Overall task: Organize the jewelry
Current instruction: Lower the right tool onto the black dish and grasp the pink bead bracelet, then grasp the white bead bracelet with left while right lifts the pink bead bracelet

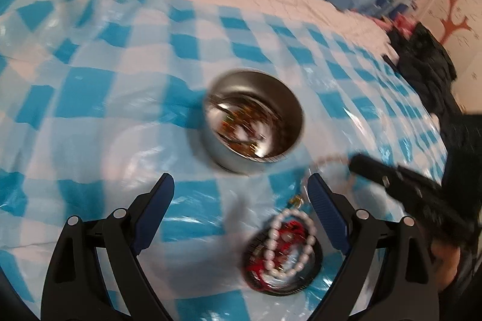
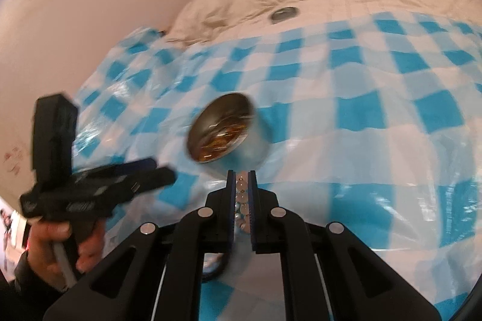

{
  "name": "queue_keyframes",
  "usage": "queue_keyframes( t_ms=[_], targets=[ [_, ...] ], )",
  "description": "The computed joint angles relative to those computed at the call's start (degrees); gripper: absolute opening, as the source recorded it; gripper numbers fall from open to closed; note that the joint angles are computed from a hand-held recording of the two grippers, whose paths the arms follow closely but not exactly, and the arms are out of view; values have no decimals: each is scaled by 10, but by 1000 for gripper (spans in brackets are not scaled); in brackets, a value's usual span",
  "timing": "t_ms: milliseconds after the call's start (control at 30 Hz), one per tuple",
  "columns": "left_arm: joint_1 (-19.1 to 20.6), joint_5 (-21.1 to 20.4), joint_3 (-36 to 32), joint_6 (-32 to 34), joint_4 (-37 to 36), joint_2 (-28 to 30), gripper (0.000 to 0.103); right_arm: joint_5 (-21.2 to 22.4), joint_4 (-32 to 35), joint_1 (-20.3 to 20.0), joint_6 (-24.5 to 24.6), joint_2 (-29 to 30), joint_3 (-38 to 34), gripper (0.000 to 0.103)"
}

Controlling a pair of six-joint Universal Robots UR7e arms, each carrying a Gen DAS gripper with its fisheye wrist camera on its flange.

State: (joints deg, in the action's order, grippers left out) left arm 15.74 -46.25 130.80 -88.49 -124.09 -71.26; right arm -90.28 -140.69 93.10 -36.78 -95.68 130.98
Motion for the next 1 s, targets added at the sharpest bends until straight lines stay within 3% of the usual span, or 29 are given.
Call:
queue_keyframes(
  t_ms=[200, 567, 600, 667, 700, 733, 767, 833, 900, 1000],
  targets=[
    [15, -29, -7, 85, -80, 50, 86, -48, -25, -2, 24, 17, -4, 8],
    [34, -57, -29, 141, -132, 110, 85, -80, -38, -3, 33, 27, -3, 9],
    [35, -62, -33, 149, -132, 117, 83, -83, -37, -4, 34, 27, -4, 9],
    [40, -75, -34, 162, -144, 122, 59, -87, -37, -5, 35, 29, -4, 9],
    [39, -75, -34, 161, -144, 123, 53, -89, -36, -4, 36, 30, -5, 9],
    [39, -76, -31, 162, -147, 121, 37, -92, -35, -4, 36, 31, -5, 9],
    [39, -80, -28, 165, -156, 118, 29, -93, -34, -4, 37, 31, -5, 12],
    [40, -86, -12, 167, -195, 109, 21, -96, -34, -4, 36, 32, -4, 26],
    [39, -90, 0, 169, -224, 101, 8, -97, -35, -4, 37, 33, -3, 29],
    [37, -93, 20, 173, -277, 88, 7, -101, -35, -2, 35, 35, -2, 32]
  ],
)
